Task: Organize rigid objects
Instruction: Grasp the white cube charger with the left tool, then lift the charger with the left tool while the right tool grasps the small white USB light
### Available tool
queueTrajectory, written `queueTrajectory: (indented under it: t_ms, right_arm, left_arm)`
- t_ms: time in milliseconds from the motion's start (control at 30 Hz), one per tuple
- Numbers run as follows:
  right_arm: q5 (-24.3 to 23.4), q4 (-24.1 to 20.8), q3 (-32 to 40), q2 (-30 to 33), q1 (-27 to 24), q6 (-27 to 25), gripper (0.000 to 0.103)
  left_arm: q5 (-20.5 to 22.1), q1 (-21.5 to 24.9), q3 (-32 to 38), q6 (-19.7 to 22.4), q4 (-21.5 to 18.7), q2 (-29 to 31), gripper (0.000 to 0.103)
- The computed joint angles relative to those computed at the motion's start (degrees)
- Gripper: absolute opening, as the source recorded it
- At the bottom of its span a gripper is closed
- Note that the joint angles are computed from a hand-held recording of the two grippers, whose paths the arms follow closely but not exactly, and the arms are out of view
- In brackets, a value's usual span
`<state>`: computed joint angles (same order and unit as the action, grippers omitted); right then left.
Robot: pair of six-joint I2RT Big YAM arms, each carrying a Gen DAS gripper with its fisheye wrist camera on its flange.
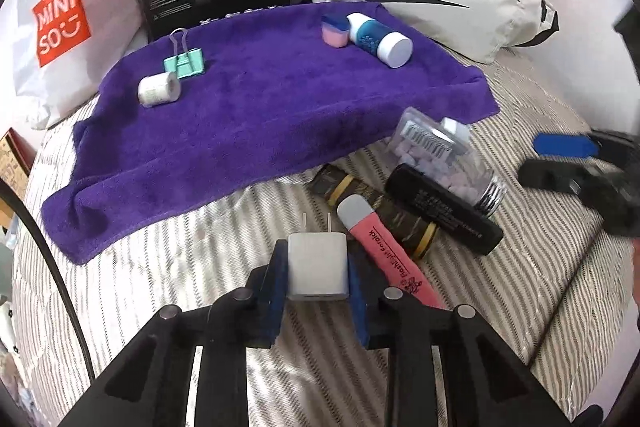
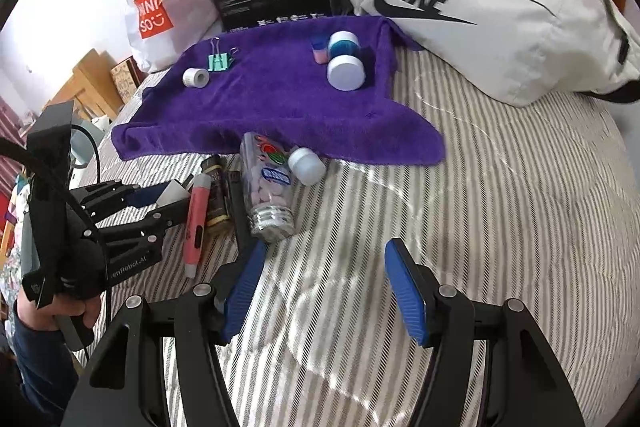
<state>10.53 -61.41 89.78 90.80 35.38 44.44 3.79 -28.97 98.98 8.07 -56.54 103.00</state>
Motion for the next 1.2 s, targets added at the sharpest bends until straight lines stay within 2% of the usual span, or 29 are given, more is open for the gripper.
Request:
queueTrajectory:
  t_ms: [167, 367, 433, 700, 833, 933, 1067, 1200]
  right_arm:
    - [0.4, 0.1, 2.7, 3.6, -1.9, -2.7, 0.062]
    - [-2.4, 2.9, 3.2, 6.2, -4.4, -4.7, 0.057]
    - [-2.4, 2.7, 3.8, 7.0, -4.5, -5.1, 0.054]
    - [-1.5, 2.7, 6.8, 9.8, -3.7, -8.9, 0.050]
    - [-1.9, 3.4, 7.8, 10.8, -3.7, -9.5, 0.040]
    - [-3.0, 4.1, 7.9, 11.0, -3.5, -10.7, 0.023]
    - [-2.3, 3.3, 7.3, 10.2, -3.3, -10.6, 0.024]
    - [-0.4, 0.8, 4.5, 6.7, -2.8, -9.7, 0.024]
  left_arm:
    - [1.8, 1.7, -1.5, -0.9, 0.3, -1.1, 0.026]
    - [3.5, 2.3, -1.7, -1.5, 0.6, -1.1, 0.026]
    - [3.6, 2.3, -1.7, -1.3, 0.7, -1.1, 0.026]
    - [4.1, 2.5, -1.6, -1.3, 0.5, -1.1, 0.026]
    - [3.8, 2.4, -1.5, -1.1, 0.5, -1.0, 0.026]
    - [4.1, 2.5, -1.5, -1.2, 0.5, -1.0, 0.026]
    - [2.1, 2.7, -2.0, -0.7, 0.3, -1.4, 0.026]
    - [0.3, 3.5, -2.9, -0.5, 0.5, -2.2, 0.026]
